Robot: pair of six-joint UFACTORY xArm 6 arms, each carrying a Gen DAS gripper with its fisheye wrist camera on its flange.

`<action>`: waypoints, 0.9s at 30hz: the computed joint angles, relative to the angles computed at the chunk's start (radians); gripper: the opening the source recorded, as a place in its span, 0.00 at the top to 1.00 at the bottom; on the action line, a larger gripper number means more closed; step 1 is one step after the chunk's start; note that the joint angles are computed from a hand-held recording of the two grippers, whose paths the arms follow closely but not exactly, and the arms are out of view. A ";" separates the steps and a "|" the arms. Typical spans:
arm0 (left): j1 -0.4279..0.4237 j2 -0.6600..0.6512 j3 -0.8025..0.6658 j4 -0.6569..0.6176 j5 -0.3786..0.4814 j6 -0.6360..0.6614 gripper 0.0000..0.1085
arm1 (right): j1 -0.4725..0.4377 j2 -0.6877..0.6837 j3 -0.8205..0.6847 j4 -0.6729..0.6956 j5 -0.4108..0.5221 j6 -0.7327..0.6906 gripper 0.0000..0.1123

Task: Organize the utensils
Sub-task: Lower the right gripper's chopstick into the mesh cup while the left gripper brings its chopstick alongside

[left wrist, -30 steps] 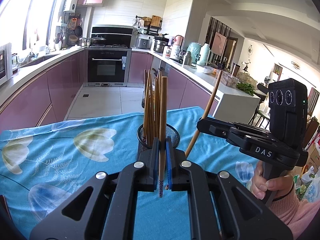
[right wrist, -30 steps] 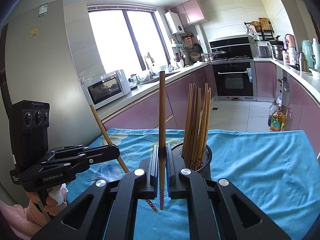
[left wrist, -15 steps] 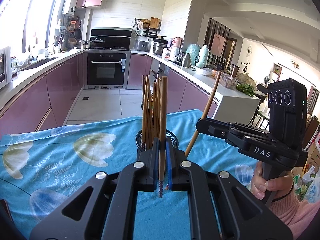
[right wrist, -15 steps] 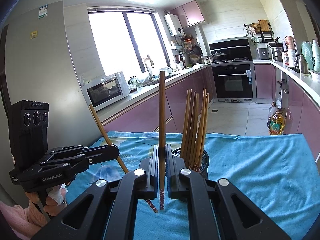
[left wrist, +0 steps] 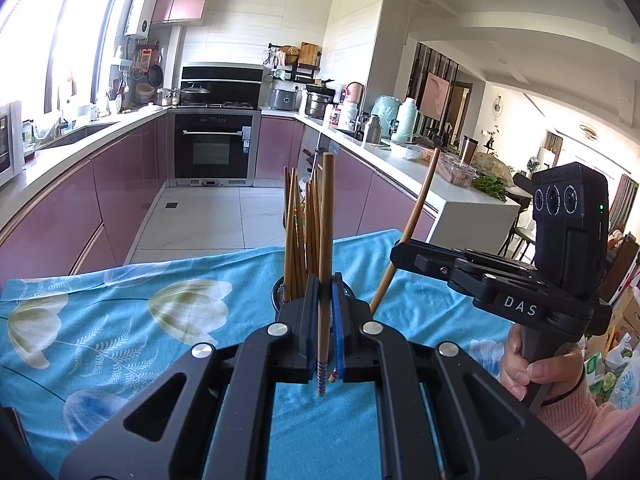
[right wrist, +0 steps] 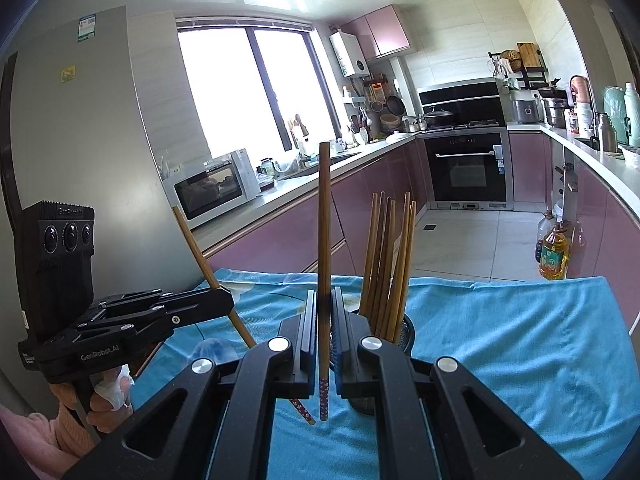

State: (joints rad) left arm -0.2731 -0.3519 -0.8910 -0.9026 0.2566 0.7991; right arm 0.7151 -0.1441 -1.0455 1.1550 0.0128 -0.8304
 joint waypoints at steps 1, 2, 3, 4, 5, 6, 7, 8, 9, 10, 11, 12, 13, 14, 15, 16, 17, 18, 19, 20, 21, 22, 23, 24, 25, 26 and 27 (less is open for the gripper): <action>-0.001 0.000 -0.001 0.002 -0.001 -0.001 0.93 | -0.001 0.000 -0.003 0.003 0.001 -0.005 0.95; -0.001 0.001 -0.002 0.001 -0.002 0.001 0.93 | -0.002 0.001 -0.006 0.006 0.003 -0.009 0.95; -0.002 0.001 -0.003 0.003 -0.004 0.000 0.93 | -0.003 0.002 -0.008 0.013 0.003 -0.018 0.95; -0.003 0.001 -0.003 0.005 -0.005 0.000 0.93 | -0.003 0.003 -0.012 0.019 0.004 -0.025 0.95; -0.004 -0.002 -0.001 0.006 -0.007 -0.001 0.93 | -0.004 0.006 -0.017 0.027 0.006 -0.033 0.95; -0.005 -0.001 -0.002 0.003 -0.009 0.004 0.93 | -0.005 0.006 -0.018 0.027 0.007 -0.035 0.95; -0.006 0.001 -0.005 0.002 -0.009 0.005 0.93 | -0.005 0.007 -0.020 0.032 0.007 -0.040 0.95; -0.006 0.002 -0.007 0.003 -0.009 0.005 0.93 | -0.006 0.008 -0.023 0.039 0.009 -0.048 0.95; -0.007 0.003 -0.008 0.005 -0.011 0.004 0.93 | -0.007 0.008 -0.024 0.044 0.011 -0.055 0.95; -0.006 0.006 -0.011 -0.001 -0.012 0.011 0.93 | -0.008 0.010 -0.028 0.050 0.011 -0.061 0.95; -0.007 0.004 -0.011 -0.001 -0.012 0.011 0.93 | -0.009 0.010 -0.030 0.061 0.013 -0.072 0.95; -0.007 0.006 -0.012 -0.006 -0.014 0.017 0.93 | -0.010 0.012 -0.033 0.067 0.013 -0.080 0.95; -0.007 0.006 -0.013 -0.006 -0.015 0.017 0.93 | -0.010 0.013 -0.036 0.076 0.013 -0.089 0.95; -0.008 0.007 -0.015 -0.004 -0.017 0.016 0.93 | -0.010 0.013 -0.036 0.077 0.012 -0.090 0.95; -0.008 0.006 -0.014 -0.004 -0.018 0.016 0.93 | -0.010 0.013 -0.038 0.080 0.012 -0.094 0.95; -0.009 0.006 -0.014 -0.004 -0.020 0.016 0.93 | -0.010 0.013 -0.038 0.079 0.011 -0.093 0.95; -0.009 0.007 -0.015 -0.002 -0.021 0.015 0.93 | -0.010 0.013 -0.039 0.080 0.010 -0.093 0.95; -0.010 0.006 -0.015 -0.003 -0.021 0.015 0.93 | -0.010 0.013 -0.041 0.080 0.012 -0.093 0.95; -0.010 0.007 -0.017 -0.002 -0.021 0.016 0.93 | -0.010 0.013 -0.041 0.080 0.012 -0.093 0.95; -0.010 0.006 -0.016 -0.003 -0.022 0.017 0.93 | -0.011 0.014 -0.044 0.086 0.014 -0.100 0.95; -0.012 0.006 -0.016 -0.001 -0.024 0.017 0.93 | -0.012 0.015 -0.046 0.086 0.015 -0.101 0.95; -0.013 0.007 -0.017 0.000 -0.025 0.016 0.93 | -0.012 0.017 -0.049 0.086 0.016 -0.101 0.95; -0.013 0.007 -0.017 0.000 -0.025 0.016 0.93 | -0.012 0.018 -0.051 0.087 0.015 -0.103 0.95; -0.014 0.008 -0.019 0.001 -0.025 0.015 0.93 | -0.012 0.018 -0.052 0.090 0.016 -0.106 0.95; -0.014 0.009 -0.020 0.002 -0.026 0.015 0.93 | -0.013 0.016 -0.052 0.091 0.017 -0.107 0.95; -0.015 0.008 -0.019 0.001 -0.027 0.016 0.93 | -0.013 0.017 -0.053 0.094 0.017 -0.110 0.95; -0.016 0.007 -0.019 0.006 -0.028 0.012 0.93 | -0.013 0.016 -0.053 0.093 0.017 -0.109 0.95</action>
